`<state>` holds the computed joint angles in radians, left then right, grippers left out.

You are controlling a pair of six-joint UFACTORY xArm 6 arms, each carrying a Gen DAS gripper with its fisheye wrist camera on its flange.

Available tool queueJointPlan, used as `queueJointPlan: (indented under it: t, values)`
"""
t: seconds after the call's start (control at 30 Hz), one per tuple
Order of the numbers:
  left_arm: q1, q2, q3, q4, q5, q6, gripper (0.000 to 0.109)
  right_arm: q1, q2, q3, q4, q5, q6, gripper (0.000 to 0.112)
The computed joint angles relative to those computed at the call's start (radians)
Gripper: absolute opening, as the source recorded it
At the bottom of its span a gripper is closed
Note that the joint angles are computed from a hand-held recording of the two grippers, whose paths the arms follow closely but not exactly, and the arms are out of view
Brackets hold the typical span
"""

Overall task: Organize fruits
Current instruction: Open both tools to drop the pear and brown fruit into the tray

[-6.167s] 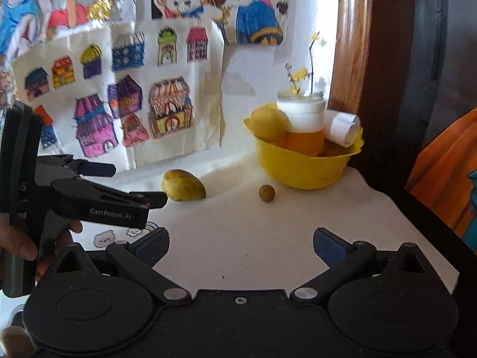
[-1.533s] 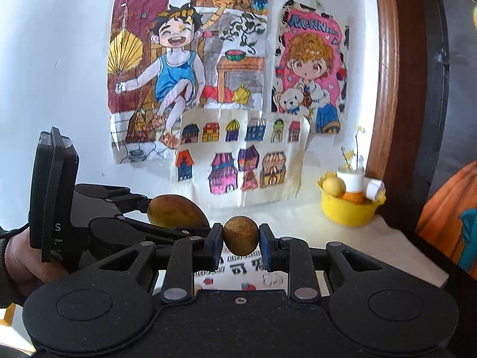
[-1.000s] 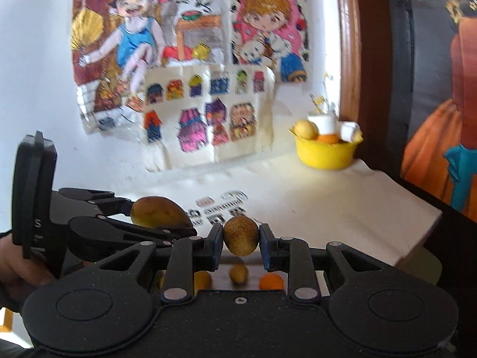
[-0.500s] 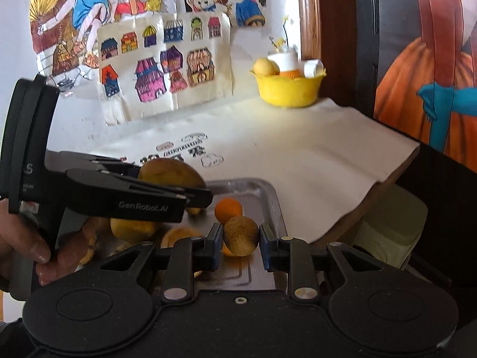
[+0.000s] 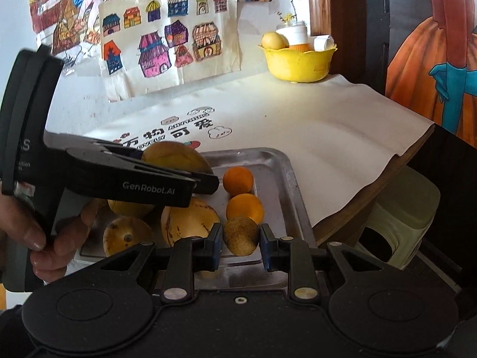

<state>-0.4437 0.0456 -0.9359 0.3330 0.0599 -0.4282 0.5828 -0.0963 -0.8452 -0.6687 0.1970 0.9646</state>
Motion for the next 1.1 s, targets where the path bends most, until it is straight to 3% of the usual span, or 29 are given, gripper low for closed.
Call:
queueJointPlan:
  t: [0.53,0.63,0.9,1.0,1.1]
  values:
    - [0.013,0.029,-0.033,0.096,0.014,-0.092,0.072,0.003,0.044,-0.007,0.015,0.011,-0.024,0.029]
    - [0.014,0.03,-0.03,0.07,0.011,-0.073,0.074,0.003,0.044,-0.01,0.025,0.015,-0.033,0.038]
    - [0.012,0.015,-0.023,0.035,0.007,-0.055,0.075,0.009,0.025,-0.001,0.016,0.021,-0.022,0.043]
    - [0.023,-0.003,-0.02,0.094,-0.001,-0.107,0.082,0.011,0.002,0.006,-0.004,0.022,-0.008,0.048]
    - [0.04,-0.034,-0.018,0.202,-0.005,-0.207,0.095,0.017,-0.022,0.005,-0.033,0.026,0.017,0.061]
